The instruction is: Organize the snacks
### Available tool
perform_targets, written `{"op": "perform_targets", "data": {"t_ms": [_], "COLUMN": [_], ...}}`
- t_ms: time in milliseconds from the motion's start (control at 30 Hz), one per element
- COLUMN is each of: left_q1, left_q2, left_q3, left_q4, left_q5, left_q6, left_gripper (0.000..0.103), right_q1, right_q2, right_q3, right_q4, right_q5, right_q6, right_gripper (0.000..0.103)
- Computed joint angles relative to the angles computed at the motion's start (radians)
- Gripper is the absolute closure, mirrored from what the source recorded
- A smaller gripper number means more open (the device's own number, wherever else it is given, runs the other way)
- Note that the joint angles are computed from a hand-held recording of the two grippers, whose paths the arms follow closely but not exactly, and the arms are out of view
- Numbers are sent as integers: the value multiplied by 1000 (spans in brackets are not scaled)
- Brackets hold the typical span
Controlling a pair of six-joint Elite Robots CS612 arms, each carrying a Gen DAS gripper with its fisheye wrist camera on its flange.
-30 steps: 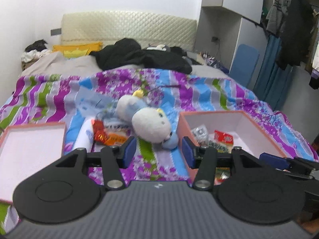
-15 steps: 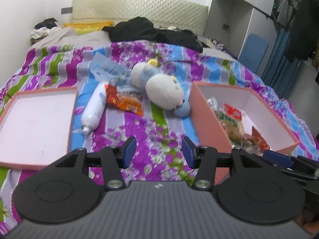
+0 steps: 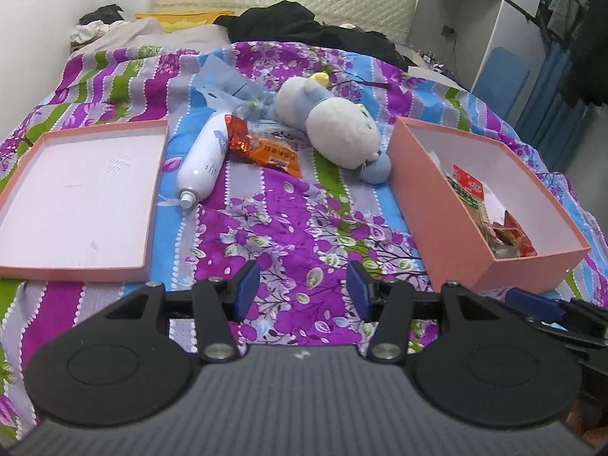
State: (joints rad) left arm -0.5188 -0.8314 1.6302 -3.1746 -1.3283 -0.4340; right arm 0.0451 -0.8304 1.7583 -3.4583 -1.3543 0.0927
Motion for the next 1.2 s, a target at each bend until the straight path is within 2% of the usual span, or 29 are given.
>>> {"op": "perform_targets", "data": {"t_ms": [167,333,467,633,833,1067,1100,1167,1200], "left_q1": [16,41,65,102,146,177,180,186,191], "left_q2": [29,74,125,213,352,471,485,513,530], "left_q3": [-37,-111,-198,-346,-568,-800,-833,-895,-933], "left_q4": [6,26,76,188,297,362,377,403,421], "left_q5": [-4,2,4,-24,-64,-69,-66,-68,-77], "left_q6": [-2,-10,-6,-13,-12,25,36,57,65], "left_gripper": [47,47,47,47,47,47,47,47,47], "right_q1": [12,32,42,39,36,47,49,54,56], "right_q2": [23,71,118,186,297,413,428,456,470], "right_q3": [-48,-142,-230,-355,-541,-742,-770,-818,-842], "right_q4": [52,91,141,243,367,457,467,464,459], "right_q5": [13,24,22,25,35,97,106,111,109], "right_q6": [-4,-29,-40,-19,-39,-51,-53,-30,-9], "right_gripper": [55,55,55,55,55,54,51,26,22]}}
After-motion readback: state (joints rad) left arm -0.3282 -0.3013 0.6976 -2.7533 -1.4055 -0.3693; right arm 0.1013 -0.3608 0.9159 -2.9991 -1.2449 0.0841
